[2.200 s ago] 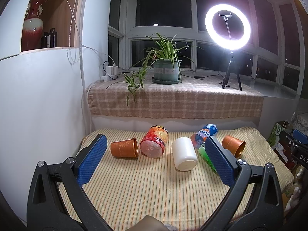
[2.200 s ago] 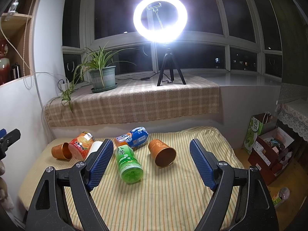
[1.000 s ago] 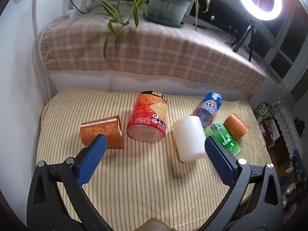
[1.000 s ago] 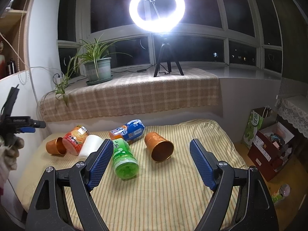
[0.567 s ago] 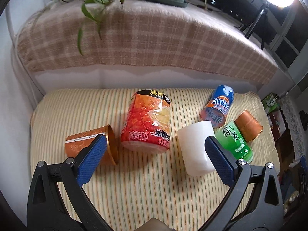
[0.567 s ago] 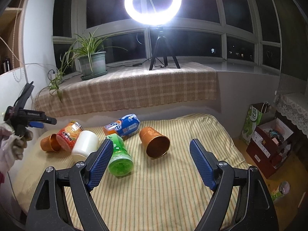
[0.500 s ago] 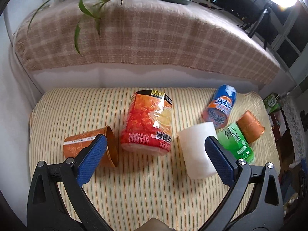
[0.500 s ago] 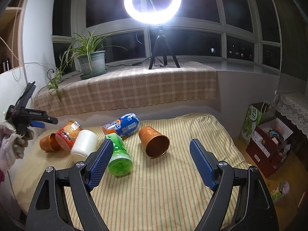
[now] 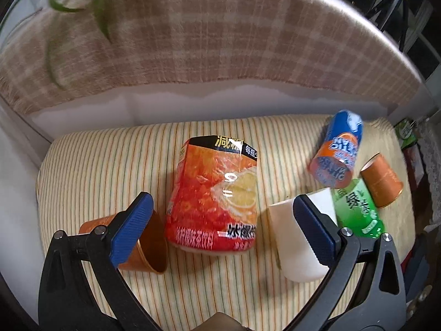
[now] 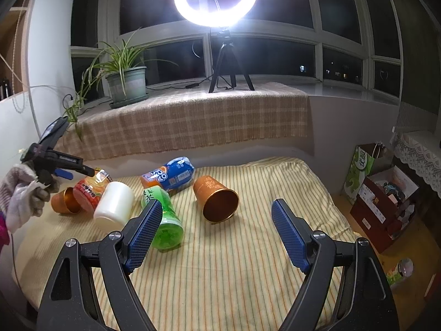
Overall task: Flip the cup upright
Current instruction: 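Move the left gripper to the lying orange lemon-tea canister and close on it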
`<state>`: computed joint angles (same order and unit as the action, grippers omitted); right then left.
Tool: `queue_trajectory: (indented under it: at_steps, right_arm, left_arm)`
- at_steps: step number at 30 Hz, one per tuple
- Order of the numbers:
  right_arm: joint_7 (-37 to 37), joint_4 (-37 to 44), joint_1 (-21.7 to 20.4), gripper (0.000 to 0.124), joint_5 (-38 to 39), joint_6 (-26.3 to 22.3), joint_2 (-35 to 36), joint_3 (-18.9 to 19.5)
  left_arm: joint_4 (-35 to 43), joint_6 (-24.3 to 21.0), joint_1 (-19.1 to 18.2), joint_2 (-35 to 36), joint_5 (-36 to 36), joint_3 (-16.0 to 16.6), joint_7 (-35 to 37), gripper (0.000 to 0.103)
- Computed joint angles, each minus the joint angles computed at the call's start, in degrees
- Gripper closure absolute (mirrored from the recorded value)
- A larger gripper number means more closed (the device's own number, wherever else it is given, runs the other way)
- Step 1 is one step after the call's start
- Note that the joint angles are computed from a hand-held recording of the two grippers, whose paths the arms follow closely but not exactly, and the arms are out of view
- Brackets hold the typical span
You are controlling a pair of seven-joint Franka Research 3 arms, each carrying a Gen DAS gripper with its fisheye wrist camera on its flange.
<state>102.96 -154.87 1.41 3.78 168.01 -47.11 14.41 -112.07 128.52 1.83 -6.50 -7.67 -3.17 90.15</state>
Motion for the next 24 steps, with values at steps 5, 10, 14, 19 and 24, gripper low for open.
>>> queue_trajectory:
  at_steps: [5,10,14,19,24]
  right_arm:
    - [0.2,-0.2,-0.1,0.043,-0.1,-0.6,0.1,-0.2]
    - [0.5,-0.4,-0.4,0.042,-0.2,-0.9,-0.2,-0.2]
    - [0.8,-0.6,-0.7,0.043,-0.3,-0.8,-0.4,-0.2]
    - [0.9,-0.8,-0.6,0.043,-0.3,-1.0,-0.7,-0.3]
    - [0.3,-0.9,0.4,0.042,0.0,-1.8,-0.7,-1.2]
  left_arm:
    - [2.7,-1.9,0.2,3.3,2.6,-0.7,-1.7,0.000]
    - [3.8,-2.6,0.5,5.4,3.2,-1.1,-2.5,0.000]
    - [3.6,-2.7,1.0,6.0,2.5,-1.1,-3.1,0.012]
    - [3.1,-1.5,1.1,6.3,2.5,-1.4,-3.7,0.017]
    - [1.5,-0.3,1.0,4.2,2.6,-1.2,-5.0,0.018]
